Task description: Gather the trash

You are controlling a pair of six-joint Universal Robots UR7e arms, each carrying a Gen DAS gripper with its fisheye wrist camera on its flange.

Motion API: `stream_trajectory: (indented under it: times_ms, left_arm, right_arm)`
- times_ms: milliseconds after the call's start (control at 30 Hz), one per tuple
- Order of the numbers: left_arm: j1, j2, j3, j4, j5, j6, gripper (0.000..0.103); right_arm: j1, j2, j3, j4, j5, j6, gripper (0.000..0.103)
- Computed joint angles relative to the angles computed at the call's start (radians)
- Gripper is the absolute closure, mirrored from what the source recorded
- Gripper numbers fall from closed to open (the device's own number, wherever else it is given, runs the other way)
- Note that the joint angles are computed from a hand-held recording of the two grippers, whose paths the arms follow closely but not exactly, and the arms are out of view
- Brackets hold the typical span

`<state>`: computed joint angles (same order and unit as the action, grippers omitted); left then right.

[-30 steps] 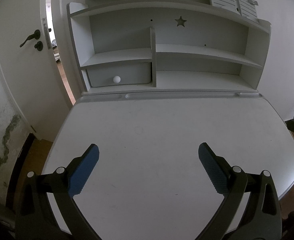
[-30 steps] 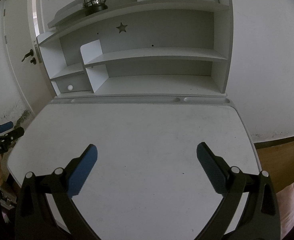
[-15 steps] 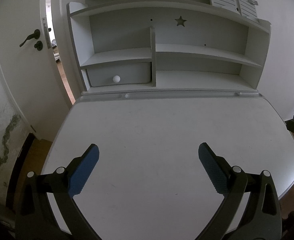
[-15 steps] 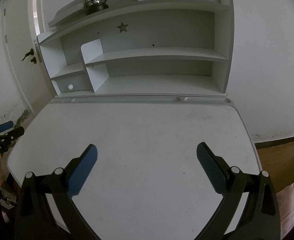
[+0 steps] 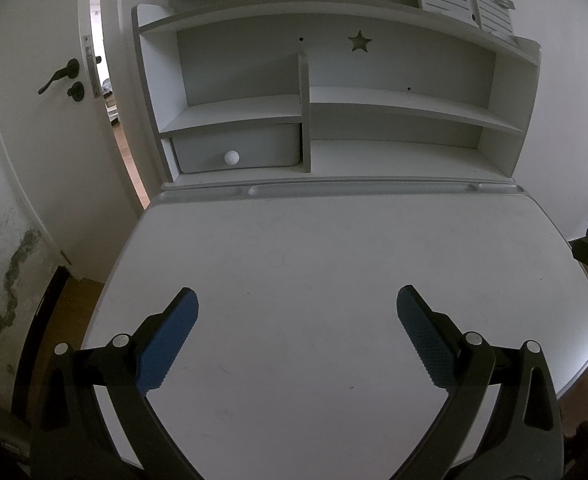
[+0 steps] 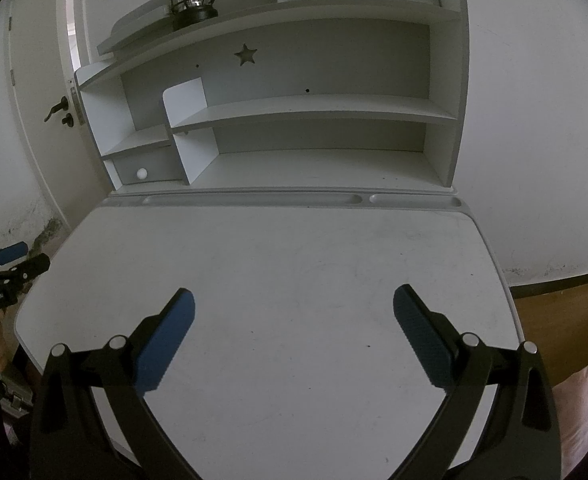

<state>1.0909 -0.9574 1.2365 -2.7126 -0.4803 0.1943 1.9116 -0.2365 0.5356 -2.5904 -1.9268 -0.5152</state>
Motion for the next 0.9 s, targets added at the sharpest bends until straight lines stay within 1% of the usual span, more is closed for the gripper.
stream_trajectory:
  times_ms: [900]
  left_arm:
    - [0.001,0.001,-0.009,0.015,0.003,-0.007,0.007]
  right_arm:
    - [0.000,0.002,-0.005,0.002,-0.001,0.000,0.007]
